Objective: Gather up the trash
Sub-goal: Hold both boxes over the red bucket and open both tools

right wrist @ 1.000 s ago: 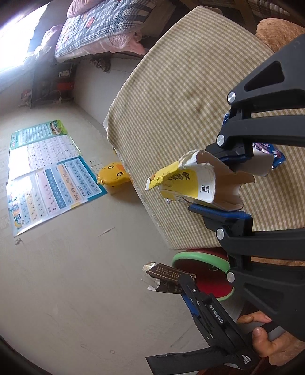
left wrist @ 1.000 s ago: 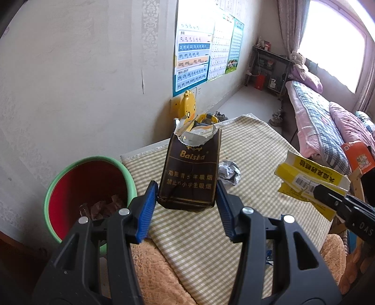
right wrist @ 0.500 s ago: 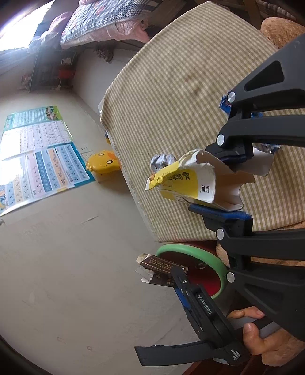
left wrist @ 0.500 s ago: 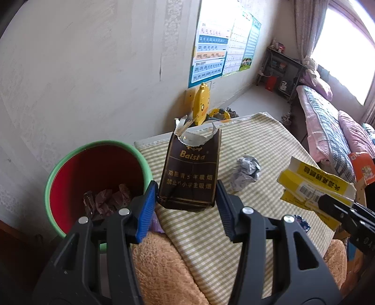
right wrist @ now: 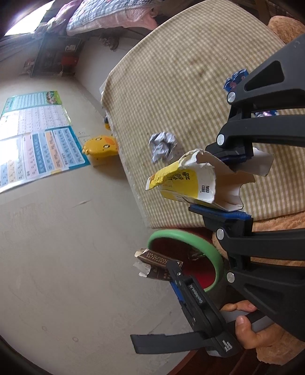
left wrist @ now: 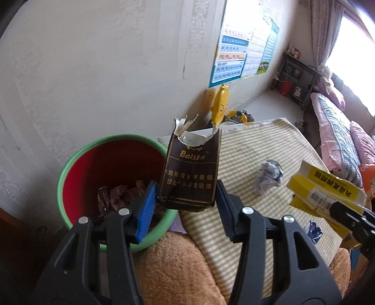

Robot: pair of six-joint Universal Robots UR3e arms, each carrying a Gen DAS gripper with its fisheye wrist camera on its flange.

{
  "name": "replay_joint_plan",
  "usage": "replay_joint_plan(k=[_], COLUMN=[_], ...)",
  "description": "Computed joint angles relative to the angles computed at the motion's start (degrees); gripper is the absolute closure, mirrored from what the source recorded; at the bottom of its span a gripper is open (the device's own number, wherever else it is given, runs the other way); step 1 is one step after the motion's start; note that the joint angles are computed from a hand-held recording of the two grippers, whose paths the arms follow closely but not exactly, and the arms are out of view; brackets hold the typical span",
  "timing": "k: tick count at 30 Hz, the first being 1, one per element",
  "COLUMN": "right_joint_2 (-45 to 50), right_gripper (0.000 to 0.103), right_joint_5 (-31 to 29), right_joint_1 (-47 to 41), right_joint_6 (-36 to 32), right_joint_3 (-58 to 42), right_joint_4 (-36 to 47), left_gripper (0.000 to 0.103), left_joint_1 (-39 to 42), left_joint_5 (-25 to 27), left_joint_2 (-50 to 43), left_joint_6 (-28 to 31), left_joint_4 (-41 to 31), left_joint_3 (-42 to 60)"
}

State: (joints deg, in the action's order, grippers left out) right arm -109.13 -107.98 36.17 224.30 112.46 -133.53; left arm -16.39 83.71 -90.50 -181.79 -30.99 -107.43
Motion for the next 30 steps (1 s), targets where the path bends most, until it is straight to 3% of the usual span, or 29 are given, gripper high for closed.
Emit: replay_joint_plan(k=[18,30], right_joint_2=[15.6,29.4], right_gripper=[0.074,0.073], right_joint_5=[7.4,13.8], right_joint_1=[-1.9,-3.2], right_joint_6=[-7.3,-11.8], right_joint_3=[-10.9,-24.4], right_joint_4=[-6.3,-6.2], left_gripper=[0.055,0.055], left_joint_1=[9.4,12.9], left_joint_5=[0.9,1.9], left_joint_2=[1.6,0.1], left_joint_6=[0.7,1.1], left_joint_4=[1.2,1.2], left_joint_3=[-4.8,-6.8])
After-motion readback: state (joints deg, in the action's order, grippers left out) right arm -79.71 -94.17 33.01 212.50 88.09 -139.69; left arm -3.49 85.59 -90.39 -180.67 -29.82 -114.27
